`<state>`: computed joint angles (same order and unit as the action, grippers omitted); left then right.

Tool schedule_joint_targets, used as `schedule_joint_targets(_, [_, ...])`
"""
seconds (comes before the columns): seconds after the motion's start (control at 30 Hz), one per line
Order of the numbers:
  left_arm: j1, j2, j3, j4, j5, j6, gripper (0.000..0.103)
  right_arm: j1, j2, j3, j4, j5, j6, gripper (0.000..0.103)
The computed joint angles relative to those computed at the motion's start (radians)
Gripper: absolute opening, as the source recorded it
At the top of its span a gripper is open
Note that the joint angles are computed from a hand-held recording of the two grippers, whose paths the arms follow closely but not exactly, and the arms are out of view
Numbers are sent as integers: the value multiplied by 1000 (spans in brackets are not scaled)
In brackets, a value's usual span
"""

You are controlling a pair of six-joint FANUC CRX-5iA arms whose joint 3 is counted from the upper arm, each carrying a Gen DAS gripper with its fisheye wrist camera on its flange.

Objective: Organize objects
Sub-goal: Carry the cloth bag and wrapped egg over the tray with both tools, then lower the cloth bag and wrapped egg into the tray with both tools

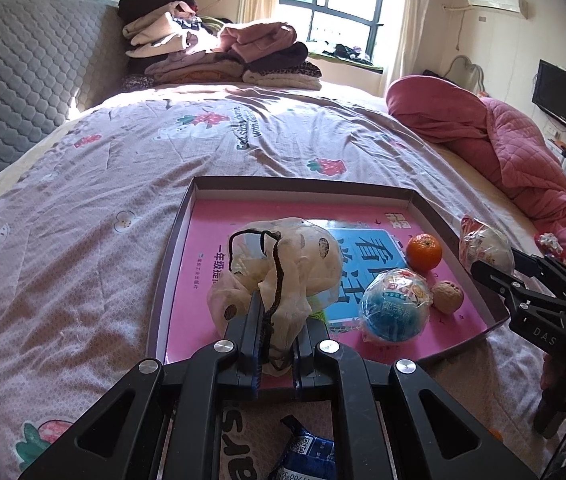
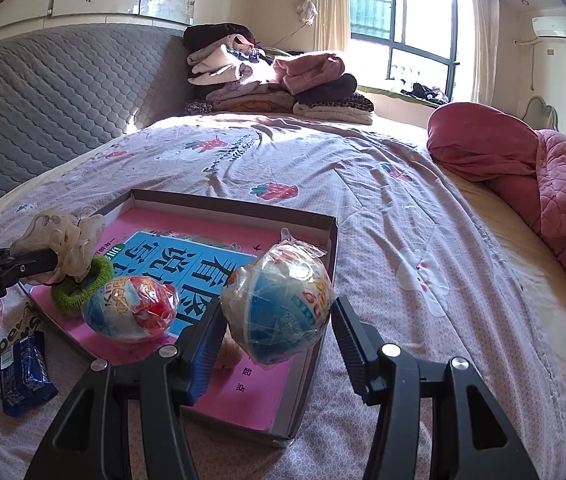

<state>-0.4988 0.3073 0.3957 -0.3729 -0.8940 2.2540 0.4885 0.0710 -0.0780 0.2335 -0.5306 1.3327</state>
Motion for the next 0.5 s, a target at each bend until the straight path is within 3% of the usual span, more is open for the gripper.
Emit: schedule_joint_targets(0.5, [4,25,19,35,-47,-32,13,0,29,15,4,-33,-3,55])
